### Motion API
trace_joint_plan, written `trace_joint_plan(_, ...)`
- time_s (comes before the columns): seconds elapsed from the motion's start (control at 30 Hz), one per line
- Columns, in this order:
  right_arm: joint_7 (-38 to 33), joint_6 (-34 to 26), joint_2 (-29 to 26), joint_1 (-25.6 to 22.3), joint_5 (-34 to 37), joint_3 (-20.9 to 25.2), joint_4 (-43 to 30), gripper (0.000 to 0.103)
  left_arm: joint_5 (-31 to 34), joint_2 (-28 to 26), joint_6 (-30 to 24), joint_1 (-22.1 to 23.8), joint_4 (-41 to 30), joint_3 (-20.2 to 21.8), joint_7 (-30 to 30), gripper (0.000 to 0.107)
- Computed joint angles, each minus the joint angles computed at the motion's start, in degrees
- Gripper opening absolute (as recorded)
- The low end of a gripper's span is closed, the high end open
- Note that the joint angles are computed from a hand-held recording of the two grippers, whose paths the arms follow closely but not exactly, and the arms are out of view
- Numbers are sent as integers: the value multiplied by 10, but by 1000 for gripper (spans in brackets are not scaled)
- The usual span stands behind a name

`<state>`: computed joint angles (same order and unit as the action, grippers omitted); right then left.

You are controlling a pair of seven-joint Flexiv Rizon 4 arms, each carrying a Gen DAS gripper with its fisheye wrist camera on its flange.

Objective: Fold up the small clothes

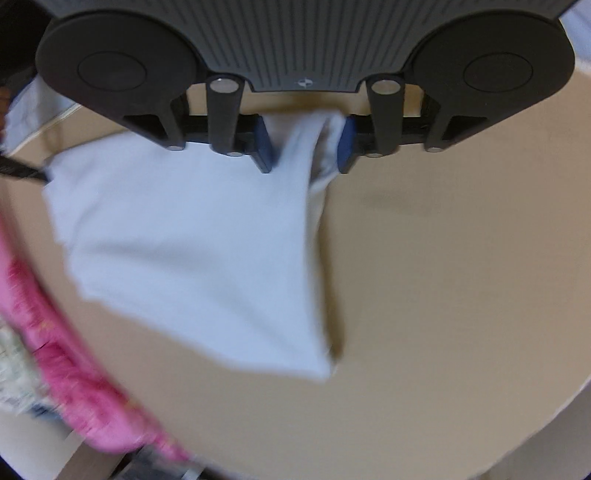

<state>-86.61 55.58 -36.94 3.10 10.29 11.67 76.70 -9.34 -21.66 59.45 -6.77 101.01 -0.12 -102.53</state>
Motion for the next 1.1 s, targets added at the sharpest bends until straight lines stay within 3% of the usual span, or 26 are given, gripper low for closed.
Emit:
trace_joint_plan(0.03, -14, 12, 5, -5, 3, 5, 9, 8, -1, 0, 8, 2, 2, -2, 7, 12)
trace_joint_plan(0.07, -23, 29, 10, -6, 6, 6, 20, 4, -9, 6, 24, 6, 14, -8, 21, 5)
trace_joint_plan(0.13, -26, 67, 23, -19, 32, 17, 36, 4, -5, 23, 64, 3, 34, -6, 29, 5)
trace_joint_plan(0.23, -46, 128, 49, -64, 110, 60, 56, 3, -65, 63, 152, 22, 103, -33, 69, 4)
trace_joint_plan(0.3, -39, 128, 64, -69, 123, 57, 75, 3, -88, 76, 164, 26, 126, -37, 87, 4)
trace_joint_plan(0.4, 10, 59, 62, -39, 72, 14, 81, 3, -74, 70, 89, 20, 109, -23, 94, 5)
trace_joint_plan(0.47, 27, 30, 52, -26, 51, 2, 72, 4, -16, 55, 19, 3, 69, 0, 65, 5)
trace_joint_plan(0.53, 47, 65, 55, 0, 15, -25, 88, 4, 24, 53, 32, -8, 58, 15, 32, 5)
trace_joint_plan(0.6, 76, 136, 64, 33, -41, -60, 124, 8, -12, 61, 93, 7, 85, -5, 55, 7)
trace_joint_plan(0.63, 79, 160, 63, 32, -50, -57, 129, 8, -37, 64, 114, 17, 97, -18, 74, 7)
trace_joint_plan(0.7, 36, 174, 49, -9, -25, 3, 111, 8, -57, 51, 115, 19, 89, -28, 90, 7)
trace_joint_plan(0.77, 8, 152, 28, -24, -14, 35, 81, 8, -37, 32, 66, 8, 60, -16, 83, 8)
trace_joint_plan(0.8, 9, 131, 22, -15, -27, 26, 73, 8, -18, 22, 29, 1, 40, -6, 72, 9)
trace_joint_plan(0.87, 42, 75, 14, 21, -77, -23, 66, 8, 11, 4, -41, -7, 7, 8, 48, 9)
trace_joint_plan(0.9, 78, 37, 9, 38, -110, -49, 62, 8, 0, 4, -34, -2, 9, 4, 44, 9)
trace_joint_plan(0.93, 94, 30, 7, 41, -106, -56, 58, 11, -17, 8, -14, 5, 17, -3, 46, 10)
trace_joint_plan(0.97, 109, 34, 7, 37, -99, -55, 54, 21, -40, 16, 25, 15, 37, -12, 57, 17)
trace_joint_plan(1.0, 117, 57, 9, 33, -92, -52, 57, 22, -59, 20, 61, 21, 50, -18, 62, 24)
trace_joint_plan(1.07, 121, 129, 17, 33, -97, -57, 75, 22, -83, 21, 105, 27, 63, -22, 57, 52)
trace_joint_plan(1.1, 120, 147, 15, 30, -101, -56, 76, 22, -87, 17, 112, 27, 62, -20, 49, 56)
